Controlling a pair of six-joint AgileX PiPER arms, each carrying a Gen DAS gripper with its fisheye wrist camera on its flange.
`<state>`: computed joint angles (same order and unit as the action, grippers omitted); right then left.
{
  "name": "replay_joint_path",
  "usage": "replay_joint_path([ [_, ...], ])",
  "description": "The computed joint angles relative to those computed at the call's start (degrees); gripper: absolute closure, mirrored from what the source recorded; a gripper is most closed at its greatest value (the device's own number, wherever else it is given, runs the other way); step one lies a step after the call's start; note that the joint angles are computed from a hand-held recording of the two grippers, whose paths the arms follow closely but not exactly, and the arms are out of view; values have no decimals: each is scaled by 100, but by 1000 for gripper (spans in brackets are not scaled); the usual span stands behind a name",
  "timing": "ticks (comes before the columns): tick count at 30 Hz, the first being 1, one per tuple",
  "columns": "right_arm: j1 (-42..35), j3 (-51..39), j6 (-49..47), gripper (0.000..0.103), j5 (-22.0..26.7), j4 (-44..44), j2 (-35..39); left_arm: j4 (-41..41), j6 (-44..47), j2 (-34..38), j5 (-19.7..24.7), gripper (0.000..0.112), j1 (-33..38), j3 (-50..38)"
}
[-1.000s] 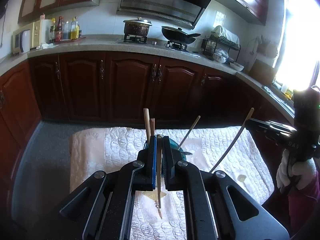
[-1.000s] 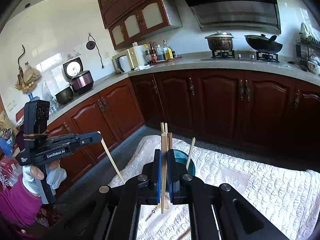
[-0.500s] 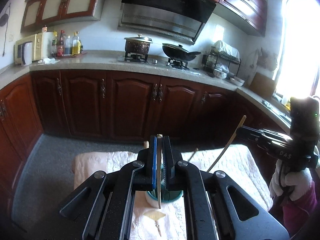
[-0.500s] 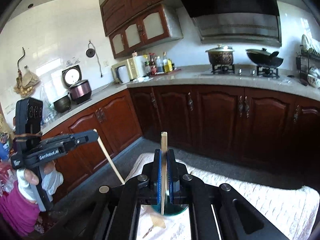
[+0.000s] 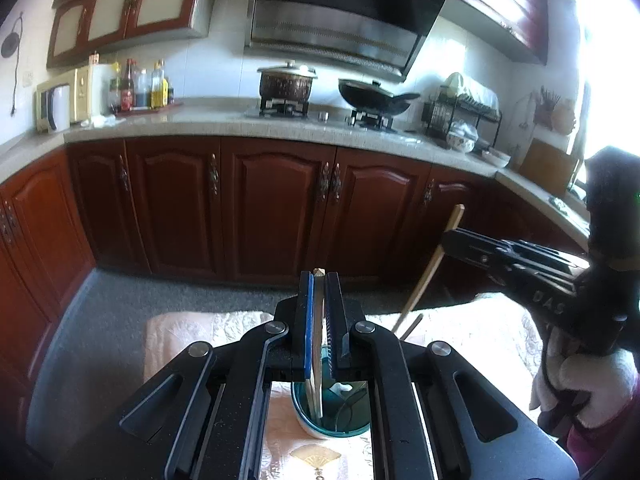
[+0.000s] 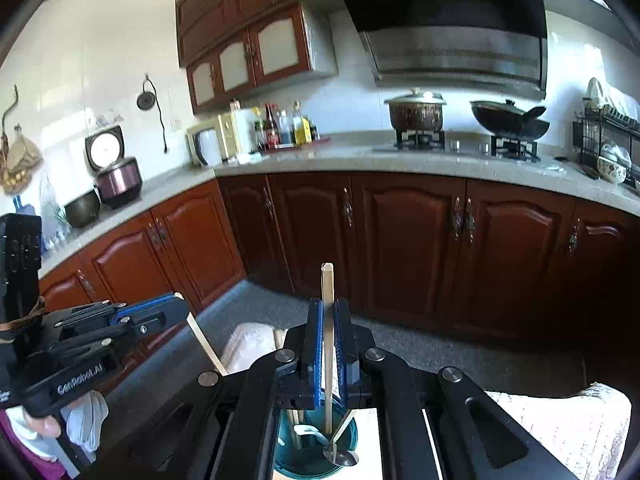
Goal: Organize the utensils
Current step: 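Open the right tool to release its chopstick while the left tool releases its chopstick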
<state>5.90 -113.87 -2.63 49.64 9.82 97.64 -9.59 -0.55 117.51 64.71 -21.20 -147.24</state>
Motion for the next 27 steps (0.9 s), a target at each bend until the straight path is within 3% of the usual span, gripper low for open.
replay_joint_path([
  [8,150,227,58,98,-138,-247,381,142,-50,144,-221,108,-131,523],
  [16,242,75,-133,98,178,-190,947,68,-92,117,-435,108,-102,1046],
  [22,104,-119,-315,98,351,317,1129,0,-109,62,-443,108,-49,1173],
  [27,4,133,-382,80,257,512,948,-42,-120,-17,-443,104,4,1299],
])
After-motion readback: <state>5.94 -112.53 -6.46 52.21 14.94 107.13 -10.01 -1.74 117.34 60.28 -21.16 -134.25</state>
